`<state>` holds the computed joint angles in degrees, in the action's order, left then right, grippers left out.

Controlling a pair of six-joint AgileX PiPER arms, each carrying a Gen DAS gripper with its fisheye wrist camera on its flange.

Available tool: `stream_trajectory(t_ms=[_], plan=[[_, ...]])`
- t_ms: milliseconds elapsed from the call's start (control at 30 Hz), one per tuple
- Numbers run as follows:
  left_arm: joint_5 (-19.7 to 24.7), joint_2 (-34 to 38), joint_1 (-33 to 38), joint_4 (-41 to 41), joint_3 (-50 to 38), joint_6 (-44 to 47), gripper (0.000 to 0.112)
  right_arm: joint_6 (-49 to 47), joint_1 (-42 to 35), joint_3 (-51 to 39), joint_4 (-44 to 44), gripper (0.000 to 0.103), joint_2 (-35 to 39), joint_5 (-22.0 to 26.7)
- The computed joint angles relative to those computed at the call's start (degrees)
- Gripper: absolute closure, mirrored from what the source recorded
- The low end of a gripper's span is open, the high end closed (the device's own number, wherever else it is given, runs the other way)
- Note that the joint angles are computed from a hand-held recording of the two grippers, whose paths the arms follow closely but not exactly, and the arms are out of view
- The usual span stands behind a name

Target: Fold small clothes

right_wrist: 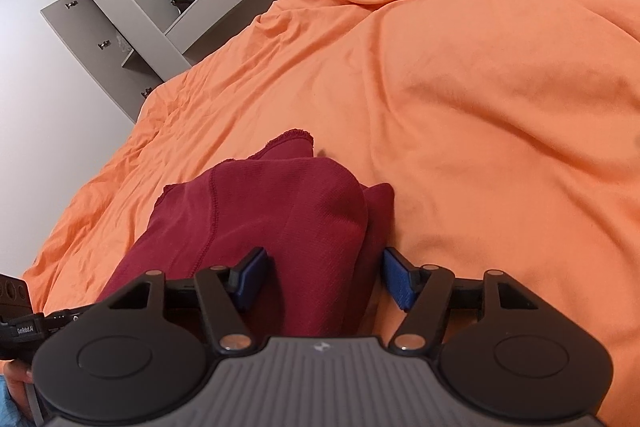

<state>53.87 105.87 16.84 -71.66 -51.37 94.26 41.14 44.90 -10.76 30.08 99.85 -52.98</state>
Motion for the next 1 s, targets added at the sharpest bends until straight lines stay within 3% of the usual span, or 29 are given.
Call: stream_trajectory(t_ms=[100,267,400,433,600,833,1000], plan=[[-0.38,-0.19,-0.08,0.05,0.09,0.07,0.01,-0.61,0.68,-0.18,1.27,0.035,0.24,-0.09],[-0.1,-0.33,0.01,0.1,0.18,0.11,0.014,-5.12,4.12,-1.2,7.93,0.045,-1.4,1.84],[1.43,-0.26,0.27,-0.01,0.11,0.58,0.026,-9.48,7.05,-2.1,13.14,0.07,-3.05,2.55],[2.16,-0.09,0.35,0.22,-0.1,0.44,0.033,-12.03,8.03,-2.77,15.48,0.076,-3.79,3.26],[1.69,-1.4,0.03,-0.97,1.2,1.01,0.049,-36.02,14.68,-9.26,35.78,0.082,-6.53,6.65],[2.12,-4.36,0.65,-3.56,3.1,1.43,0.079,-54.14,22.68,-15.02,51.49,0.086,-7.77,0.1],[5.65,-7.13,2.4,-5.39,4.19,2.68,0.084,-62.43,26.66,-19.13,53.65,0.087,-9.36,-4.56]])
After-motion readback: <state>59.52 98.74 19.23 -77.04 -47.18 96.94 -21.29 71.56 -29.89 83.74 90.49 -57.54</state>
